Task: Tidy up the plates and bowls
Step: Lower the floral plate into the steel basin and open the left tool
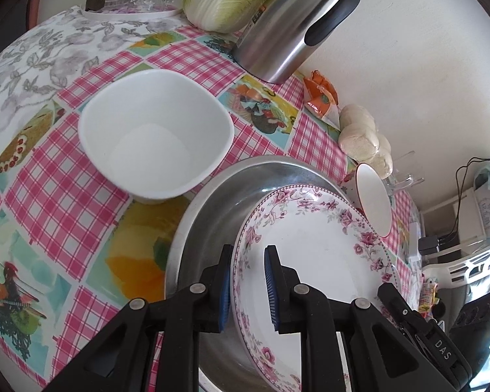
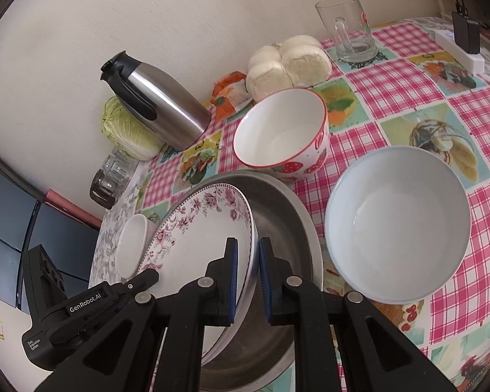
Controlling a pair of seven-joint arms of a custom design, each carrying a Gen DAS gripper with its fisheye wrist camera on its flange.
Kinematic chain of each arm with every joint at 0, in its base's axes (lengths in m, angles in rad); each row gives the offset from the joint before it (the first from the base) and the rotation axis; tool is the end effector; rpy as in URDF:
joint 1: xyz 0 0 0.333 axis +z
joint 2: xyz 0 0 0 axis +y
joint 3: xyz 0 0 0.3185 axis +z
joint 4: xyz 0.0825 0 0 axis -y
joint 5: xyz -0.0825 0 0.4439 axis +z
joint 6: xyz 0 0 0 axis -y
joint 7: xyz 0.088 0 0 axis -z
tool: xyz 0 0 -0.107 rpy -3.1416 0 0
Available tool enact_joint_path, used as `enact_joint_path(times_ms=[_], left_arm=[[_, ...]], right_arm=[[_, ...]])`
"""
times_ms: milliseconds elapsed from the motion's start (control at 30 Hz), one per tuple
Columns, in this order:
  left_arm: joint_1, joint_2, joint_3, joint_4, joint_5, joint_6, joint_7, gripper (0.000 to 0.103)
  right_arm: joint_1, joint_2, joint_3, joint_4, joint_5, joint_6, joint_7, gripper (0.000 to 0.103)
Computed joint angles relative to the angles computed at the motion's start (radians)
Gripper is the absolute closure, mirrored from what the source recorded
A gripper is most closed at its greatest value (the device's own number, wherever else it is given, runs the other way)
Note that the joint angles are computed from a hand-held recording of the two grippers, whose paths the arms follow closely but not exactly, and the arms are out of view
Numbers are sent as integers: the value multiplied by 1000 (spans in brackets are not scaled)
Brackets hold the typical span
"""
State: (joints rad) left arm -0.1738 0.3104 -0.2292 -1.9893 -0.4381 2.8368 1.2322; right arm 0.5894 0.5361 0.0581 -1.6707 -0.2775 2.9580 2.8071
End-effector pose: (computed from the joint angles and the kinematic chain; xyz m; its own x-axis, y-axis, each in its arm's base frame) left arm 0.6450 -0.2433 0.3301 0.2258 -0.8367 0.4990 -0.8764 -0.3981 -0.2710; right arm 0.6117 0.4771 0.3483 -0.1635 -0.8116 -0.5609 -0.8063 0.4375 -0.3981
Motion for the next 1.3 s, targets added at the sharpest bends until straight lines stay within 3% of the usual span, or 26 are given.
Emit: enact_joint_path(times_ms=[367, 833, 1133, 1300], left_arm=[[-31, 24, 34, 25, 81, -35, -60, 83], [-58, 34, 64, 27, 207, -22, -134, 83], [-83, 45, 89, 49, 300, -50, -185, 78], [-78, 46, 80, 57, 314, -62, -172, 68]], right_arm=[[-15, 16, 24, 22, 25, -61, -30, 88], [-15, 52, 35, 81, 44, -147, -84, 89], [-13, 56, 34, 95, 42, -182, -84, 92], [-11, 59, 33, 108, 39, -208, -93, 92]])
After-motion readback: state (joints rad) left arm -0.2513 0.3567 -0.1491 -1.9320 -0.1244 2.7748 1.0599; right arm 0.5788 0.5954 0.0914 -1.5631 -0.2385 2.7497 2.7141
